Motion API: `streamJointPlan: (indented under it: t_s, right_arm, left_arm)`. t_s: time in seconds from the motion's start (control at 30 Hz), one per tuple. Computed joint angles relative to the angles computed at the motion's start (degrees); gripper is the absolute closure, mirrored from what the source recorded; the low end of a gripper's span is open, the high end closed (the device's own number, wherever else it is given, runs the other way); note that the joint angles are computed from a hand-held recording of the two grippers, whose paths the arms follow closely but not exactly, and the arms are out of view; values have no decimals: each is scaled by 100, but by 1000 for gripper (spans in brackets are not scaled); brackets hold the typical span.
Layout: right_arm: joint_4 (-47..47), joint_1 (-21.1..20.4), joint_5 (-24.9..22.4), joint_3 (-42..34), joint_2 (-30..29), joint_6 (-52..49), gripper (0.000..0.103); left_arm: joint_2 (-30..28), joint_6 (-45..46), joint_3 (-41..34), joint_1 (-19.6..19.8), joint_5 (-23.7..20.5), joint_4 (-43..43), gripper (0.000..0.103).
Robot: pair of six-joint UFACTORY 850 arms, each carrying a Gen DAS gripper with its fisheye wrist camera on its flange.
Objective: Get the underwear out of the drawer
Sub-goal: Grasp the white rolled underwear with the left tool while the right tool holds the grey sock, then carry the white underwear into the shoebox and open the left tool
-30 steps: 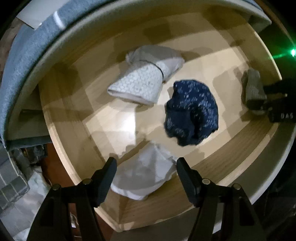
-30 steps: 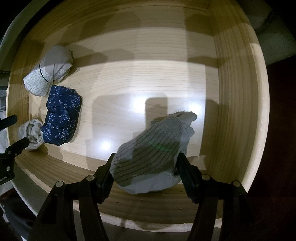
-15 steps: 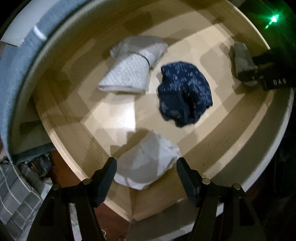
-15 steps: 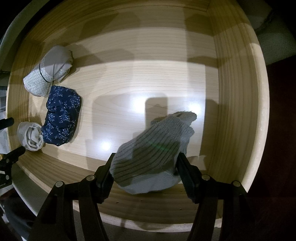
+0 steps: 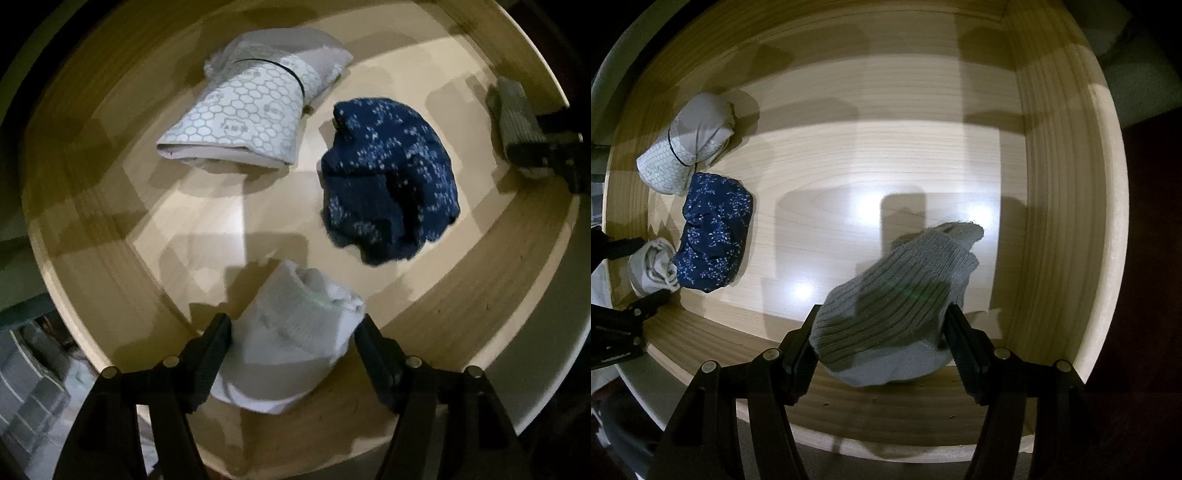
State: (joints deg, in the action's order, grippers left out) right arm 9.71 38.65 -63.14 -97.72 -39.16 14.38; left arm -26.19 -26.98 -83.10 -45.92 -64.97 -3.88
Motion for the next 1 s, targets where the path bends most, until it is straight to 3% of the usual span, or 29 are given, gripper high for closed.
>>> streamJointPlan:
  t_s: [0.1, 0.33, 0.5, 0.77, 1.0]
  right_arm:
    - [-17, -1, -5, -3, -4, 11, 42]
    - [-161, 62, -111, -111, -77, 114, 41]
    - [-428, 152, -261, -233, -164, 241, 43]
    - [-1121, 311, -526, -343, -250, 610, 44]
    - [-1192, 316, -484, -289, -222, 591, 48]
  left_arm:
    - [82, -400, 142, 35, 245, 60, 31]
    - [-73, -1336, -24, -23, 110, 153, 32]
    - [-29, -1861, -23, 46, 175, 67, 43]
    - [380, -2449, 419, 196, 688, -78, 53]
    - [702, -2803, 703, 232, 1059, -184, 55]
